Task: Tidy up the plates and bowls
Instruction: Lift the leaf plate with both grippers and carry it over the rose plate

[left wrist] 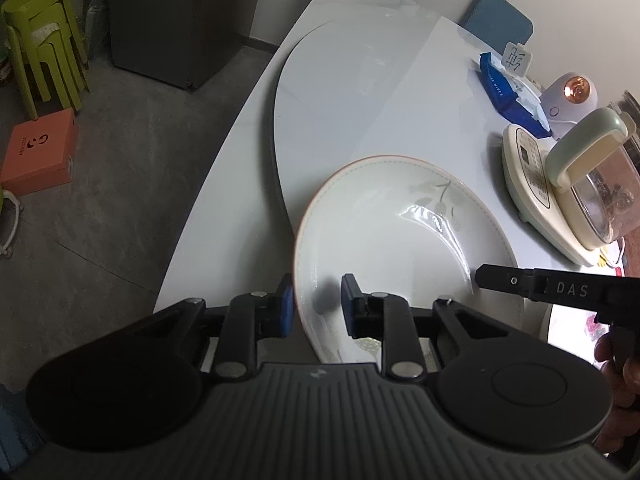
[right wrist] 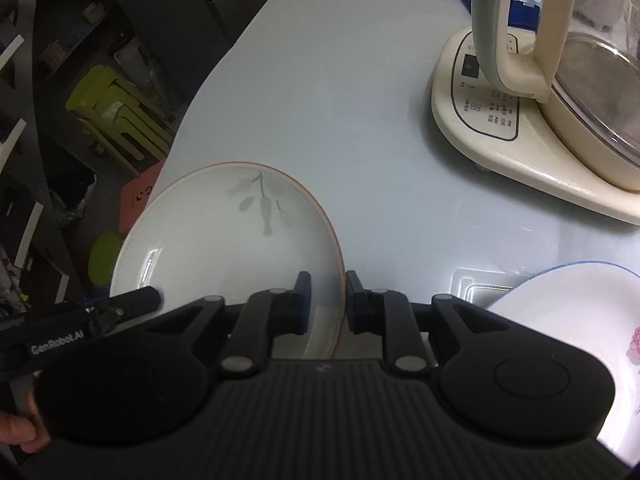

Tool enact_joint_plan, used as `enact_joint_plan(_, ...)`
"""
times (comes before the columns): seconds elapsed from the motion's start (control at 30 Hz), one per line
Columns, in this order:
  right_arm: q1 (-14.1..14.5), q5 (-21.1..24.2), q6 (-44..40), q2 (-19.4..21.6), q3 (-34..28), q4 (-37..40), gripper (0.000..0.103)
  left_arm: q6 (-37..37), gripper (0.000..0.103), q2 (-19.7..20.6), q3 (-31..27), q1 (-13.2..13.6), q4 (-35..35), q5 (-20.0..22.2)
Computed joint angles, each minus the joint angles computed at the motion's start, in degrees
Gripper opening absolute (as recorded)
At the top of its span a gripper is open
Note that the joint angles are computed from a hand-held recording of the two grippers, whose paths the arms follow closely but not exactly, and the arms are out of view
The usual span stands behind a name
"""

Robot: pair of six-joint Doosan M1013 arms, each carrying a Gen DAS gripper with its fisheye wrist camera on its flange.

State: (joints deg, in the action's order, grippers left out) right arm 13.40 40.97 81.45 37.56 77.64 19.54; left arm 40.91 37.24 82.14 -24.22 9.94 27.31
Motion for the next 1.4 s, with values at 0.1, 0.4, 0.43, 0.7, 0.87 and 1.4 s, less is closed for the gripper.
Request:
enact_joint_plan(0.1, -0.56, 0.80, -1.60, 0.15, -0.25, 2.23, 0.021, 1.90, 0.028, -0.36, 0.36, 0.43, -3.32, -0.13)
enact_joint_plan(0.4, -1.21, 1.14, -6.22, -0.98, 0.64, 5.66, 0.021, 5.62, 0.028, -1.79, 1.07, 0.46, -6.22, 0.71)
enact_joint_plan(0.43, -1.24, 1.02, -6.32, -1.18, 0.75, 5.86, 0.021, 6.24, 0.028, -1.96, 1.13, 0.45, -6.70, 0.75)
enact_joint_plan(0.7, -2.46, 0.15, -7.76, -3.74, 2.67, 7.50, 0.021, 10.20, 0.028, -3.86, 1.26, 0.16, -10.02, 1.40)
enact_joint_plan(0.87, -2.81, -1.33, -4.51, -6.19, 4.17, 5.51, 0.021, 15.76, 0.028, -5.11, 0.26, -0.16, -14.54, 1.87)
enact_joint_plan(1.4, -6.42, -9.75, 4.17, -14.56, 12.90, 1.92, 0.021, 26.54, 0.028, -4.58, -5.10, -3.72, -20.92, 2.91)
